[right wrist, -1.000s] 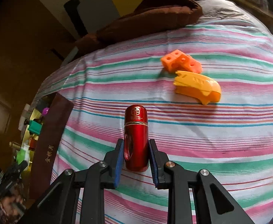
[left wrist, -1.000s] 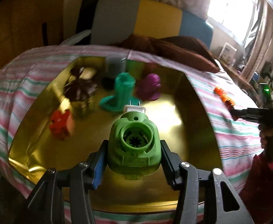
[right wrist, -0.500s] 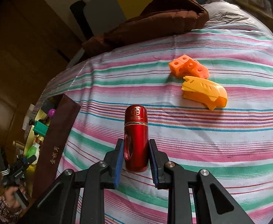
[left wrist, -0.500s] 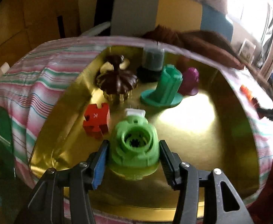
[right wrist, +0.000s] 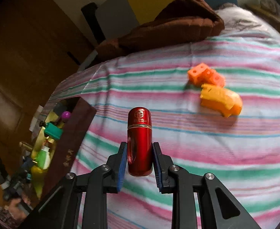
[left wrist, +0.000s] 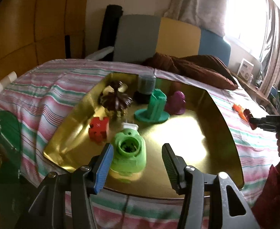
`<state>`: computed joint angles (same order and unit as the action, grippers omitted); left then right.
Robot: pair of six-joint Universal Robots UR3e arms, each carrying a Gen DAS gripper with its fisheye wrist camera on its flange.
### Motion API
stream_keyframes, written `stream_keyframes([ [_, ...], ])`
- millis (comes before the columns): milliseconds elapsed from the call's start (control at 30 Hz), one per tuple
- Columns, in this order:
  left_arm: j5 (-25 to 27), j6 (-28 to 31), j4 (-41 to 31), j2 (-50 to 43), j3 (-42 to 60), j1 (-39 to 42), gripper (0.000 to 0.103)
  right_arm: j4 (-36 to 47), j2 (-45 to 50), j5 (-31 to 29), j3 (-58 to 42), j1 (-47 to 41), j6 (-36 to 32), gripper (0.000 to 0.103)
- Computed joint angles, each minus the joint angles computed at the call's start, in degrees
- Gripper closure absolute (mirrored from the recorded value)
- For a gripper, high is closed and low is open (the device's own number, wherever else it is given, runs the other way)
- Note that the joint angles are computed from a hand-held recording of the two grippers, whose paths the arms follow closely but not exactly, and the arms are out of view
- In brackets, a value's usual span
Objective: Organize rigid objects
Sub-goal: 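Carry the green bottle-shaped toy into the gold tray and open the left tool, then lower the red capsule into the gold tray and open the right tool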
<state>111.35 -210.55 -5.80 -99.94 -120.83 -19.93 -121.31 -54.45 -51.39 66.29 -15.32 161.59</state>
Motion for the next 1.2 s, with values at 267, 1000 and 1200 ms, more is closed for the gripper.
stream_keyframes([
  [267, -2.0, 0.6, 0.4, -1.1, 1.0, -0.7, 0.05, 2.4, -6.6, 2.0, 6.0, 2.4, 0.3, 0.077],
  [1000, -3.4, -5.3, 1.2, 7.4, -7.5, 4.9, 0.049, 10.3, 10.7, -8.0, -24.5, 33.3, 10.9, 0.077],
  [1200, -4.0, -5.0, 1.0, 8.4, -7.8, 5.1, 0.049, 18.1, 21.9, -14.2, -42.5, 37.0, 14.9, 0.077],
])
